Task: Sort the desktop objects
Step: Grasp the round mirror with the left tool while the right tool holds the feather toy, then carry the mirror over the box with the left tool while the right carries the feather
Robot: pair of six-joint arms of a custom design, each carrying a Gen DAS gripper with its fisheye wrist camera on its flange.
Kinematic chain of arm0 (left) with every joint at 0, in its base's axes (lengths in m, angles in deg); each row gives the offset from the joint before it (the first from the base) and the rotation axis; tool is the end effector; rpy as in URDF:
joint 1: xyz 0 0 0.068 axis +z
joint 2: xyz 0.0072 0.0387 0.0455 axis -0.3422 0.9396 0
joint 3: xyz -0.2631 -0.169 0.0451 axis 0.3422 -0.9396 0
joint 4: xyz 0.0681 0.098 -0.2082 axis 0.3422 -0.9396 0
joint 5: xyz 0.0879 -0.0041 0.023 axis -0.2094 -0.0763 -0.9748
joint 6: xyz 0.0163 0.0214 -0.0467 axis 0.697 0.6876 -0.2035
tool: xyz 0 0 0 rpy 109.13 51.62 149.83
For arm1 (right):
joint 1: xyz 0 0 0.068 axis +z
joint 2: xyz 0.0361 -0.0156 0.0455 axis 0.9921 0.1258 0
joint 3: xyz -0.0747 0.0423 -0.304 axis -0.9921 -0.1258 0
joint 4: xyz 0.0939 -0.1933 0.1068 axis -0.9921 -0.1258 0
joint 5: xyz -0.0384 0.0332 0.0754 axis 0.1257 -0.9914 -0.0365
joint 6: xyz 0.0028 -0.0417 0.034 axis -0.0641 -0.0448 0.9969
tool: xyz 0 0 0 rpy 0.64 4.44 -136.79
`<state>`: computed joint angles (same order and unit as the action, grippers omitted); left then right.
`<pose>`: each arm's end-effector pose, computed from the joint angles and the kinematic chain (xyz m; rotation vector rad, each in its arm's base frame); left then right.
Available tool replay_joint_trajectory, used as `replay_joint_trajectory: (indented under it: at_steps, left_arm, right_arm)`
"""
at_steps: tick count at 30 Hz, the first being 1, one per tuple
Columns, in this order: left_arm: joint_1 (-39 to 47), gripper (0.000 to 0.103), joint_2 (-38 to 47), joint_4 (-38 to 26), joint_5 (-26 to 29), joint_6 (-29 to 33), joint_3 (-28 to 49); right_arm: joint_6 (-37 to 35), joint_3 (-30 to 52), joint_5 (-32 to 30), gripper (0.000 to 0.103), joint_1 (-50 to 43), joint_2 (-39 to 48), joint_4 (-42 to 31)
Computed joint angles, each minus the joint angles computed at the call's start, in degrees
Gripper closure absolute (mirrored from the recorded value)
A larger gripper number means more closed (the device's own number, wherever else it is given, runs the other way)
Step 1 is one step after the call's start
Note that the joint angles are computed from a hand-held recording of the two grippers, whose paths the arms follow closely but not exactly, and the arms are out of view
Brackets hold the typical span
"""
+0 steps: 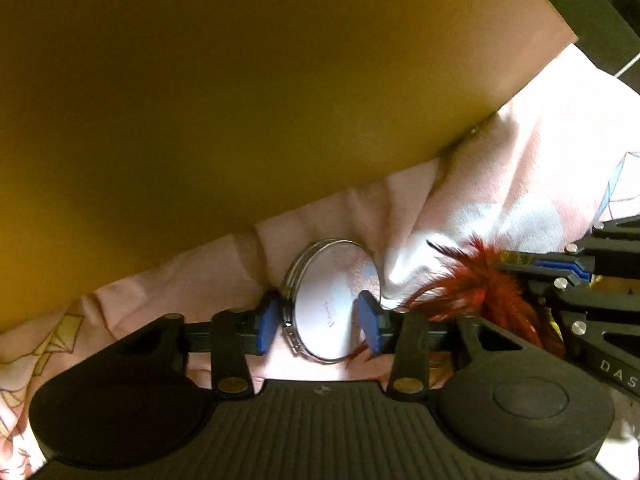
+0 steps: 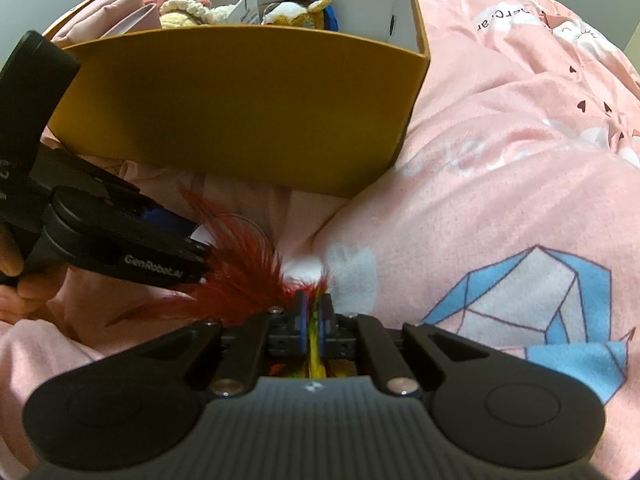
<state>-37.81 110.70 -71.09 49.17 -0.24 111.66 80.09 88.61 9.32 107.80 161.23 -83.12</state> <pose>0.2658 -0.1012 0.0709 1.2421 2.6277 -0.6220 0.1617 0.0664 0.1549 0.0872 2.6934 -0.0552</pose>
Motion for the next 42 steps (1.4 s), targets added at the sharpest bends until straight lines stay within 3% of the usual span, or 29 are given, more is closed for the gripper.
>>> replay_joint_trajectory:
  at_steps: [7,12,19,22,27,32,37,40,42]
  left_arm:
    - [2.43,0.072,-3.29,-2.81,3.41,5.43,-1.65]
    - [2.12,0.079,-2.1,-3.88,3.93,6.06,-0.88]
    - [0.14,0.088,-3.91,-0.52,5.9,1.8,-3.23]
    - [-0.14,0.088,-7.06,-0.25,6.97,1.16,-5.19]
    - [2.01,0.088,-14.9,-6.05,11.65,1.87,-6.91]
    - [4.2,0.088,-27.87,-15.95,16.05,3.66,-8.64]
    - [7.02,0.088,-41.87,-27.05,22.8,2.76,-6.94]
    - [13.13,0.088,-44.86,-35.79,27.58,7.65,-1.87]
    - [13.21,0.088,-50.41,-36.03,28.63,3.38,-1.63]
  right_arm:
    - [-0.01,0.24,-3.25,0.098,-2.36,-1.56,-1.13]
    - [0.74,0.53,-5.5,0.096,-3.37,-2.13,-1.44]
    - [0.71,0.3,-9.27,0.102,-6.76,-5.2,-2.14]
    - [2.22,0.94,-11.84,0.103,-6.85,-11.2,-6.21]
    - [2.12,3.85,-12.78,0.103,-7.87,-20.15,-12.86]
    - [2.67,10.79,-8.39,0.103,-5.37,-29.69,-23.09]
    - [1.21,15.57,-5.1,0.103,-4.87,-32.83,-24.03]
    - [0.82,18.57,-1.81,0.103,-3.39,-34.09,-23.59]
    - [0.23,20.2,0.04,0.103,-2.68,-34.45,-22.3]
